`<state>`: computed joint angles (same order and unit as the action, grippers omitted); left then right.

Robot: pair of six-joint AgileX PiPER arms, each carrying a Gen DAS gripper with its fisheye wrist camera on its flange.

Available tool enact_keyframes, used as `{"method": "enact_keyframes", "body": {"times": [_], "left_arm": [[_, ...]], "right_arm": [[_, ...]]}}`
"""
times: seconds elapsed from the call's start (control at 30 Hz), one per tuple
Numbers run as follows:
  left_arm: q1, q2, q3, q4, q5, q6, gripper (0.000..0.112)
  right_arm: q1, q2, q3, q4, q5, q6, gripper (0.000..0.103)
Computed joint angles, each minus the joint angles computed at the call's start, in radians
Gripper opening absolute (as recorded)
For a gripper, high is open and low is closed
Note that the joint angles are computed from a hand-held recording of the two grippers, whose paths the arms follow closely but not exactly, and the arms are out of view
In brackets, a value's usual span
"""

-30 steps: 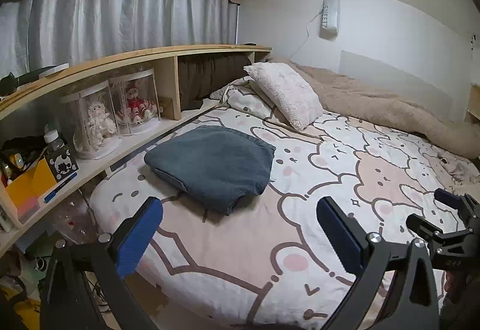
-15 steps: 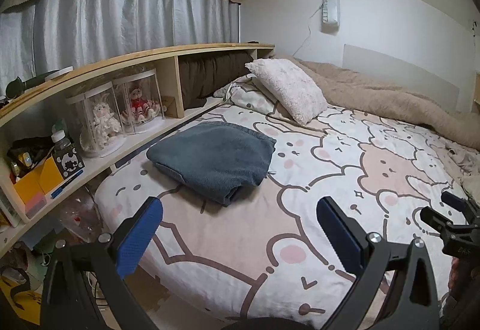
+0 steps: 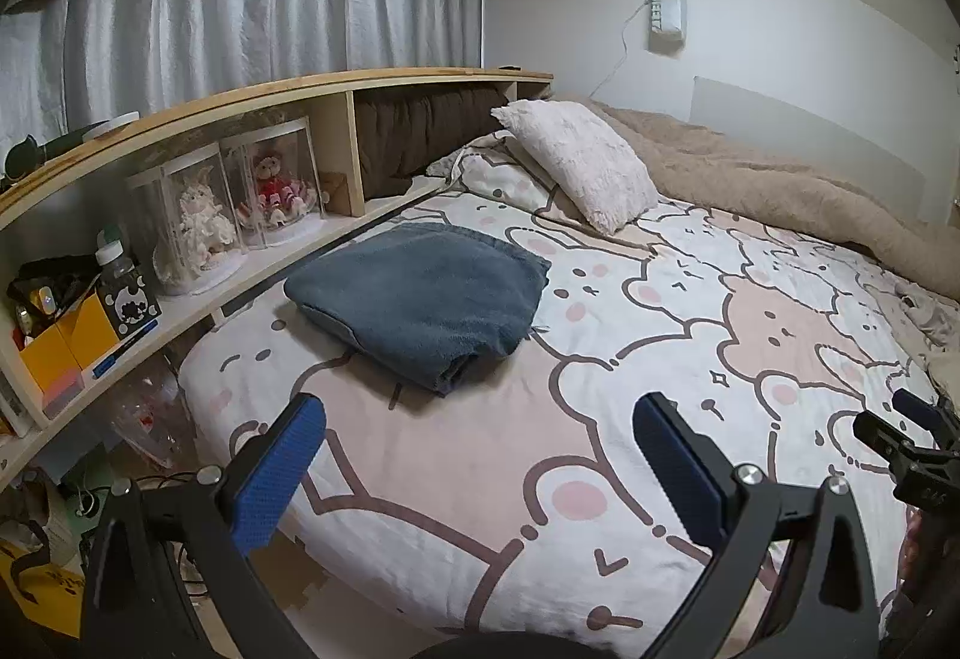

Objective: Fold clothes

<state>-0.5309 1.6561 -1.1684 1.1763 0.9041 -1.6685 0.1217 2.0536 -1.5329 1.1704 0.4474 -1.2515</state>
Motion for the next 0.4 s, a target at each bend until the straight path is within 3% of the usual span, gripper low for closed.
{"method": "enact_keyframes", "body": {"times": [0.4], "left_arm": [[-0.029, 0.009, -0.018, 0.03, 0.026, -0.009, 0.103]], "right_arm": [[0.007, -0.024, 0.031, 0.032, -0.004, -0.093, 0.103]]}}
